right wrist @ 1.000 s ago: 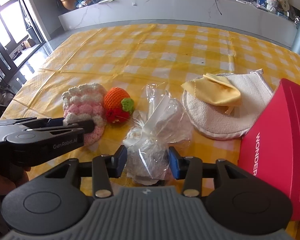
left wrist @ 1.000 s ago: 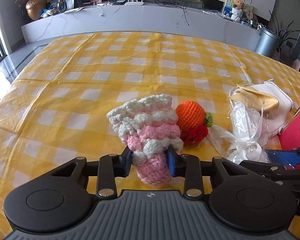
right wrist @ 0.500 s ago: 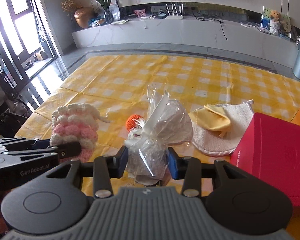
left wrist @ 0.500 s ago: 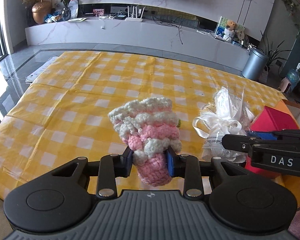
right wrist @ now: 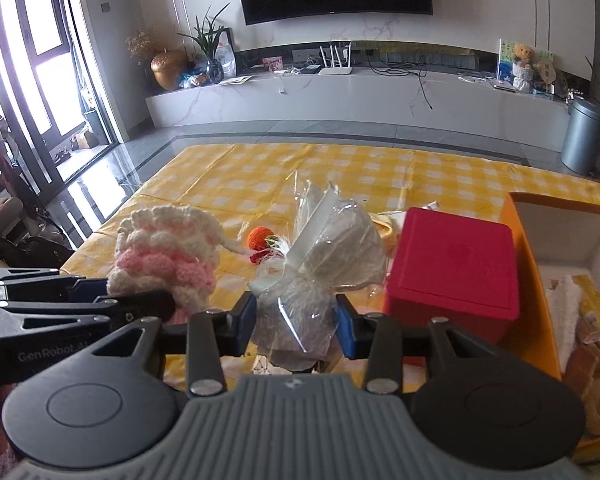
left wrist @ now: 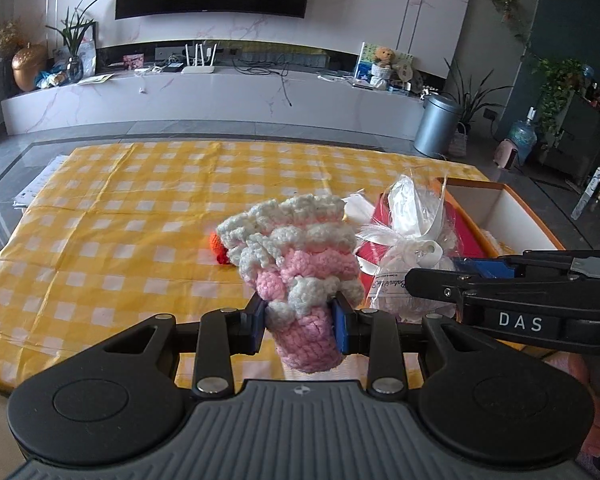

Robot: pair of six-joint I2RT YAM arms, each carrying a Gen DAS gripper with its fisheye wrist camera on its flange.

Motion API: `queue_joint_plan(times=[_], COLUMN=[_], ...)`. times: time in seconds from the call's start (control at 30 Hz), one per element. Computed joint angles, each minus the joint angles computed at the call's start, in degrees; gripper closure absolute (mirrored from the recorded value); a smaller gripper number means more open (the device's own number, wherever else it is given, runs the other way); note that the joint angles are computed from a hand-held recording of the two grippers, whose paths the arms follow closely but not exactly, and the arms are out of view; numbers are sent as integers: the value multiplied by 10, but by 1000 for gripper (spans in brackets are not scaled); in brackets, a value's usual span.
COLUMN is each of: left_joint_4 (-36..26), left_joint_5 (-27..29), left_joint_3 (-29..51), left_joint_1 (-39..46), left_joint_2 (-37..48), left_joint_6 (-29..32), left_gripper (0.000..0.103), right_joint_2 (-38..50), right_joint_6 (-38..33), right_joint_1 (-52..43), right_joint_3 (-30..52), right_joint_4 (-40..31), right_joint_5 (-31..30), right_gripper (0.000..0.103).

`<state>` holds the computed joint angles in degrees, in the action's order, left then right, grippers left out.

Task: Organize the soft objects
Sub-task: 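Lift the pouch and plastic bag and carry both over the cardboard box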

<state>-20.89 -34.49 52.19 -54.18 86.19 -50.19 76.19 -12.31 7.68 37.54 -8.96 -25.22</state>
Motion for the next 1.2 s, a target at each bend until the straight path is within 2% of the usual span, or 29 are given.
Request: queue_joint_plan(times=[0.13,0.47,0.83,1.03,1.2], left_joint_4=[-9,13,-4,-40,-103], left_joint_5=[-12,26,81,130,169], left_joint_3=[36,151,307,419,556], left_joint_1=[-35,-67,-63,-43,-27], left_joint_2=[16,118,250,330,417], left_joint_6=[10,69,139,181,218], left_gripper=[65,65,65,65,65], right_joint_2=[-49,-101,1,77,132], right_joint_6=[-42,-194,-348,-374,-386], right_joint_1=[-70,-269,-436,-459,-451], right_joint_3=[-24,-26,66,135,187], right_joint_4=[-35,-134,-180,-175,-164], right_joint_5=[-38,-130,-160,-153,-135], right_gripper=[62,62,62,62,62])
